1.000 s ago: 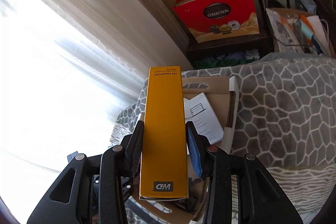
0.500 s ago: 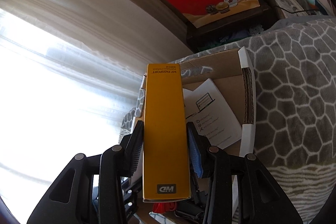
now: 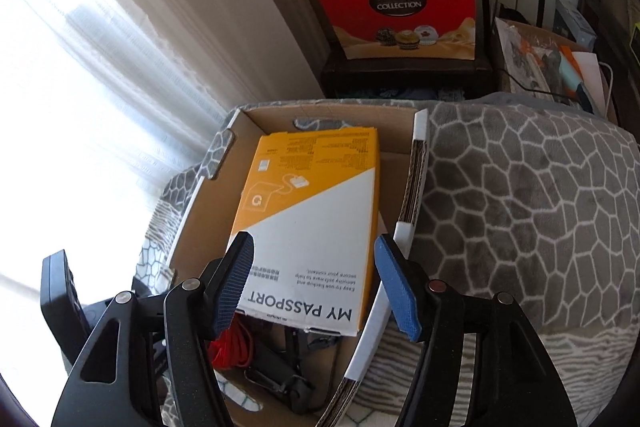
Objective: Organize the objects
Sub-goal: 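Lower the box into the tray and open the right gripper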
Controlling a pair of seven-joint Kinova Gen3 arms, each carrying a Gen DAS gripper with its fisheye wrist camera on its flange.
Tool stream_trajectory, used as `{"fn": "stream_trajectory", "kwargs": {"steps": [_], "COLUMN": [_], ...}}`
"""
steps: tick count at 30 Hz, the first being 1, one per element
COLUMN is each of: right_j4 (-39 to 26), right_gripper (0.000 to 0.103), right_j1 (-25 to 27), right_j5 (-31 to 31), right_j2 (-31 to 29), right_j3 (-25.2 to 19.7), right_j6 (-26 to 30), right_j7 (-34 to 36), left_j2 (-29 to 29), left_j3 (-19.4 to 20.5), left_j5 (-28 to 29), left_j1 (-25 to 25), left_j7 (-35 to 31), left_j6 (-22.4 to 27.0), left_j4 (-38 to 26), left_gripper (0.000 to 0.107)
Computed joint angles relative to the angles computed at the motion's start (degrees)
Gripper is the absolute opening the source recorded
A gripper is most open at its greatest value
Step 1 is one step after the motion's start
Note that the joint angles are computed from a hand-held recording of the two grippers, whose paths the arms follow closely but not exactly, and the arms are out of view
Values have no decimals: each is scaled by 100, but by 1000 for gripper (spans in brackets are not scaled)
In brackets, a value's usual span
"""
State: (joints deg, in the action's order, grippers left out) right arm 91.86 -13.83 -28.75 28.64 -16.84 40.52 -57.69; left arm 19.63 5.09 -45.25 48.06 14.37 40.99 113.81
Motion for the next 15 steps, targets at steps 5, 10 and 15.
{"fn": "stream_trajectory", "kwargs": {"steps": [5, 10, 15], "right_j4": [211, 535, 771], "right_gripper": [70, 76, 77], "right_j1": [-333, -835, -869], "right_j5": [494, 1128, 1161], "right_j2": [-182, -383, -444], "right_j3": [91, 242, 87], "right_j6": [10, -357, -746], "right_j7": [169, 8, 32], "left_j2": [20, 16, 21], "left_j3": [13, 1, 2], "left_j5": [34, 29, 33], "left_j1": [-3, 8, 7], "left_j7": [-52, -34, -40], "left_j6": [44, 37, 41], "left_j4": [-44, -39, -46], "left_gripper": [11, 11, 11]}}
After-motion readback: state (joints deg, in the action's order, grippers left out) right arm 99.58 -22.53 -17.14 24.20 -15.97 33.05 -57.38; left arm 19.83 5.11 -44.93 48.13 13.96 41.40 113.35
